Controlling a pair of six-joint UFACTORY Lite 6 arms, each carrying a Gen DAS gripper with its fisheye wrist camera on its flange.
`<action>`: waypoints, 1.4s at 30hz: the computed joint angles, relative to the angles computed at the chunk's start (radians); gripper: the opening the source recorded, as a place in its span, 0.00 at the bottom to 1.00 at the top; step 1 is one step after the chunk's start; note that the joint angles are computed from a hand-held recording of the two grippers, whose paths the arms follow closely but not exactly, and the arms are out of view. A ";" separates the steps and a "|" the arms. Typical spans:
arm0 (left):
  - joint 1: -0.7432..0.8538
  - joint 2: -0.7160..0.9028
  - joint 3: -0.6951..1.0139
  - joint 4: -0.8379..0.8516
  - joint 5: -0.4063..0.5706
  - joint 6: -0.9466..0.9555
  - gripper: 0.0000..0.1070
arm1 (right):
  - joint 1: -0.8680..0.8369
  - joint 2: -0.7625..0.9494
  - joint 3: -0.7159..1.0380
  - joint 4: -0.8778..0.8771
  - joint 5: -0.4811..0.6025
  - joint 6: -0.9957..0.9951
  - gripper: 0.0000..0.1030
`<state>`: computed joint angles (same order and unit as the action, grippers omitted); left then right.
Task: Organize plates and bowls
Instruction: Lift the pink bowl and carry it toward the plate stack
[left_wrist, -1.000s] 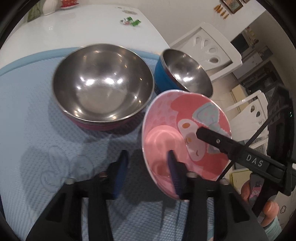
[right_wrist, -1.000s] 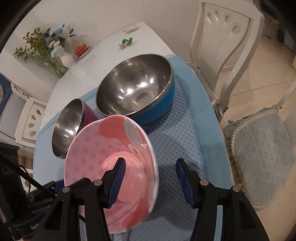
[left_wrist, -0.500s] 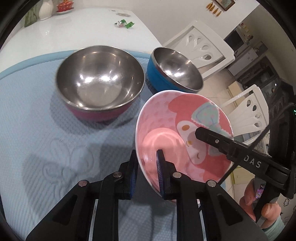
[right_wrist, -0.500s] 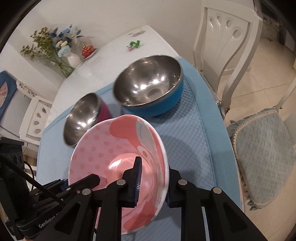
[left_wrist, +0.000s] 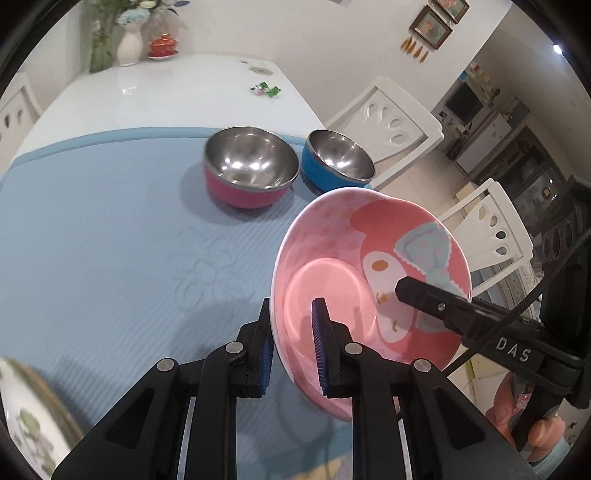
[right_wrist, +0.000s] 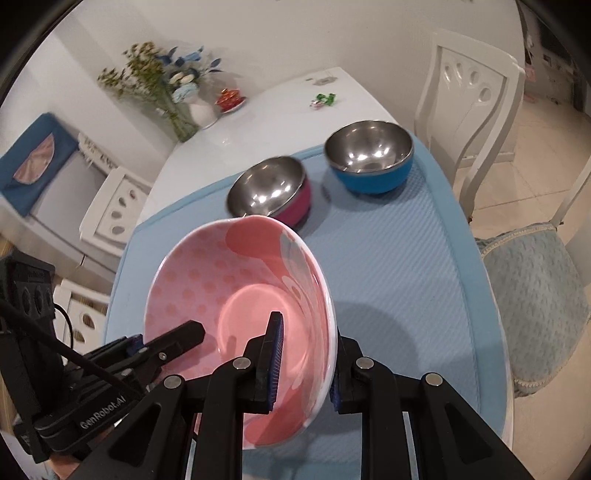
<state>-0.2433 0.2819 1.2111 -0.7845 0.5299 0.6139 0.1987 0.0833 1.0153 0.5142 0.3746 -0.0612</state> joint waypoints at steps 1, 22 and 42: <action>0.003 -0.026 -0.030 0.005 -0.008 -0.002 0.15 | 0.015 -0.017 -0.016 -0.015 -0.002 0.021 0.19; 0.067 -0.242 -0.425 -0.123 -0.030 0.153 0.15 | 0.169 -0.074 -0.151 -0.191 -0.008 0.267 0.19; 0.034 -0.195 -0.476 -0.200 -0.093 0.212 0.15 | 0.163 -0.050 -0.233 -0.099 -0.048 0.215 0.19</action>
<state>-0.2091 0.0872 0.7355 -0.9842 0.4365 0.8255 0.3614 0.0337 0.7821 0.4148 0.3271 0.1541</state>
